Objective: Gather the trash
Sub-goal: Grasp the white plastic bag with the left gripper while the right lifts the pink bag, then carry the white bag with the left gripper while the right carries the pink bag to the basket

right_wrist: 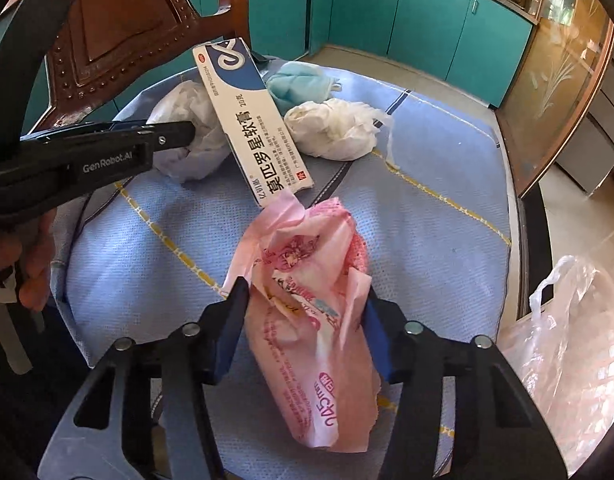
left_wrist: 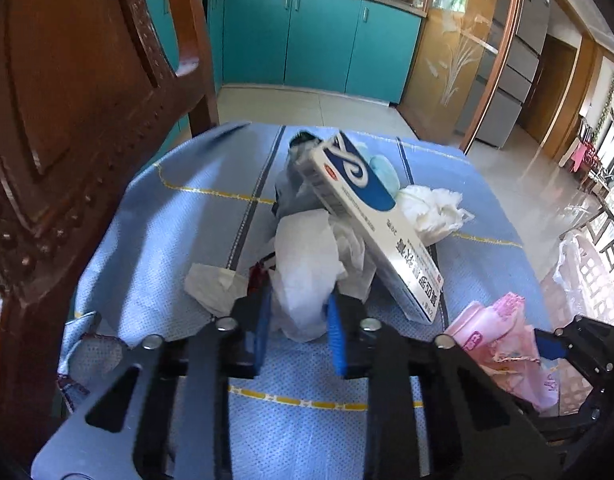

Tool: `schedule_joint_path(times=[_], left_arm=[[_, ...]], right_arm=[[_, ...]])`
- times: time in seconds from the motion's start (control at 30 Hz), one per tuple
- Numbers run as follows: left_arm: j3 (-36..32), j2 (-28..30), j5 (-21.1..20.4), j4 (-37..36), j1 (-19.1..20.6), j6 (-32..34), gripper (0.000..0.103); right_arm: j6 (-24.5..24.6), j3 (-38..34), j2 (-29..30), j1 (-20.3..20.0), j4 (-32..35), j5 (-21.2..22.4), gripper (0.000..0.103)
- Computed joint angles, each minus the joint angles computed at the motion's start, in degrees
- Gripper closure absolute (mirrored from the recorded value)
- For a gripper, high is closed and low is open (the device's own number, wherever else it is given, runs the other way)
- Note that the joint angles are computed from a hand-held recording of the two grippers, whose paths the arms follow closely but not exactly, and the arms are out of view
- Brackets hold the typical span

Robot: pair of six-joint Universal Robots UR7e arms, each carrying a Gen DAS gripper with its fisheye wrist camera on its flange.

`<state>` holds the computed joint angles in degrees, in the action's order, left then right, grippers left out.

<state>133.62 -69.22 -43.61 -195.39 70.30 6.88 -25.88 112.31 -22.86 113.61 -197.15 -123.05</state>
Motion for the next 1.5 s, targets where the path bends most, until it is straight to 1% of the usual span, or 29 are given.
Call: schedule_joint_path(times=[0.03, 0.07, 0.13, 0.27, 0.3, 0.37, 0.4, 0.47, 0.57, 0.67, 0.7, 0.83, 0.93, 1.03, 1.2, 1.3, 1.5], left_arm=[[0.67, -0.82, -0.06, -0.39, -0.47, 0.06, 0.08], [1.57, -1.43, 0.34, -2.19, -1.2, 0.65, 0.08], [3.23, -2.51, 1.23, -5.6, -2.77, 2.09, 0.08], [7.46, -2.45, 6.51, -18.9, -7.61, 9.49, 0.08], [7.88, -2.04, 7.29, -21.77, -8.42, 11.28, 0.08], [8.81, -0.54, 8.84, -30.45, -10.54, 17.05, 0.08], [9.15, -0.1, 9.22, -33.24, -11.35, 18.83, 0.08], [9.83, 0.94, 10.13, -38.16, -13.05, 22.05, 0.08], [10.27, 2.84, 11.79, -42.78, -15.32, 25.41, 0.08], [10.53, 4.0, 12.13, -44.55, -16.68, 26.99, 0.08], [10.16, 4.25, 11.69, -44.72, -16.36, 27.58, 0.08], [10.3, 5.52, 11.99, -46.61, -17.2, 29.33, 0.079], [10.65, 5.54, 12.07, -46.27, -17.64, 28.76, 0.079], [10.57, 5.92, 11.92, -46.38, -17.53, 28.85, 0.079], [10.82, 4.72, 11.22, -44.85, -16.7, 28.38, 0.079], [11.03, 4.29, 11.63, -44.34, -17.01, 27.83, 0.079], [11.24, 4.49, 11.98, -45.16, -17.55, 28.32, 0.079]], right_arm=[[0.37, 0.07, -0.22, -0.12, 0.18, 0.44, 0.057], [0.79, 0.6, -0.6, -0.06, -0.11, 0.82, 0.059], [1.18, 1.26, -1.12, 0.17, -0.93, 1.24, 0.06], [1.15, 3.33, -2.42, 0.73, -4.15, 2.6, 0.06], [0.91, 3.78, -2.7, 0.85, -5.27, 3.0, 0.06], [0.62, 5.07, -3.53, 1.16, -8.83, 4.14, 0.06], [0.68, 5.43, -3.75, 1.2, -9.78, 4.59, 0.06], [0.79, 6.27, -4.06, 1.34, -13.3, 5.16, 0.06], [1.38, 6.76, -4.39, 1.28, -16.68, 5.43, 0.06], [1.88, 6.96, -4.69, 1.03, -17.47, 5.6, 0.06], [1.93, 6.98, -4.65, 1.04, -17.73, 5.42, 0.06], [2.19, 7.19, -4.81, 0.88, -18.41, 5.26, 0.06], [2.16, 7.16, -4.19, 0.86, -19.35, 5.39, 0.06], [2.07, 6.76, -3.94, 1.06, -18.86, 4.79, 0.06], [1.94, 6.56, -3.67, 1.29, -18.89, 4.92, 0.06], [2.02, 6.55, -3.61, 1.24, -18.98, 5.36, 0.06], [1.5, 6.09, -3.07, 1.66, -18.05, 4.91, 0.06]])
